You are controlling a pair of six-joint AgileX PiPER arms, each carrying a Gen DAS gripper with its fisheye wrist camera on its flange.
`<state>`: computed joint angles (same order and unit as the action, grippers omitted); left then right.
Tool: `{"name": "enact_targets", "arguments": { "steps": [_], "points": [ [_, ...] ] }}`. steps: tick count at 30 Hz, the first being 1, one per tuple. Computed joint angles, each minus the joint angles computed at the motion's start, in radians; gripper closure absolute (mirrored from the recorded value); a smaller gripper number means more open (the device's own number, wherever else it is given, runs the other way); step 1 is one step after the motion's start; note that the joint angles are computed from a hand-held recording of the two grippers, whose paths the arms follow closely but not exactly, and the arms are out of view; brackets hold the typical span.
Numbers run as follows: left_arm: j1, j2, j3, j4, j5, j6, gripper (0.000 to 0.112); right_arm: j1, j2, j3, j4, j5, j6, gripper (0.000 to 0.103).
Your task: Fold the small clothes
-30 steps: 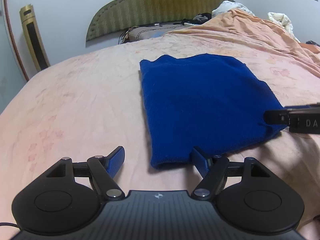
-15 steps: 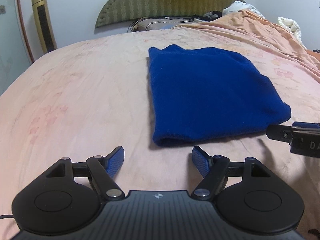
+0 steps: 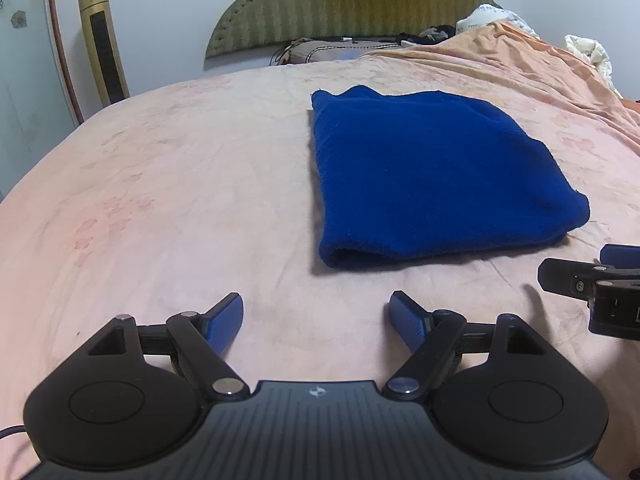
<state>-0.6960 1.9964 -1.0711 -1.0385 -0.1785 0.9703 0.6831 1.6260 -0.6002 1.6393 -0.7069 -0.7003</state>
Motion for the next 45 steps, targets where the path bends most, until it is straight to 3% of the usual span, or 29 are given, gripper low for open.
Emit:
{"name": "enact_targets", "arguments": {
  "steps": [15, 22, 26, 33, 45],
  "points": [
    [-0.004, 0.001, 0.05, 0.238, -0.07, -0.296, 0.024, 0.049, 0.024, -0.006, 0.026, -0.038, -0.003, 0.008],
    [-0.011, -0.002, 0.08, 0.233, -0.131, -0.314, 0.023, 0.047, 0.04, 0.005, 0.015, -0.065, 0.015, 0.003],
    [-0.01, 0.004, 0.083, 0.234, -0.146, -0.331, 0.015, 0.029, 0.053, 0.016, -0.004, -0.048, 0.04, 0.0],
    [0.001, 0.016, 0.082, 0.289, -0.15, -0.405, 0.012, 0.024, 0.083, 0.006, -0.007, -0.047, 0.046, 0.0],
    [0.002, 0.023, 0.076, 0.273, -0.146, -0.397, 0.009, 0.033, 0.101, 0.005, -0.024, -0.058, 0.074, 0.0]
  ]
}}
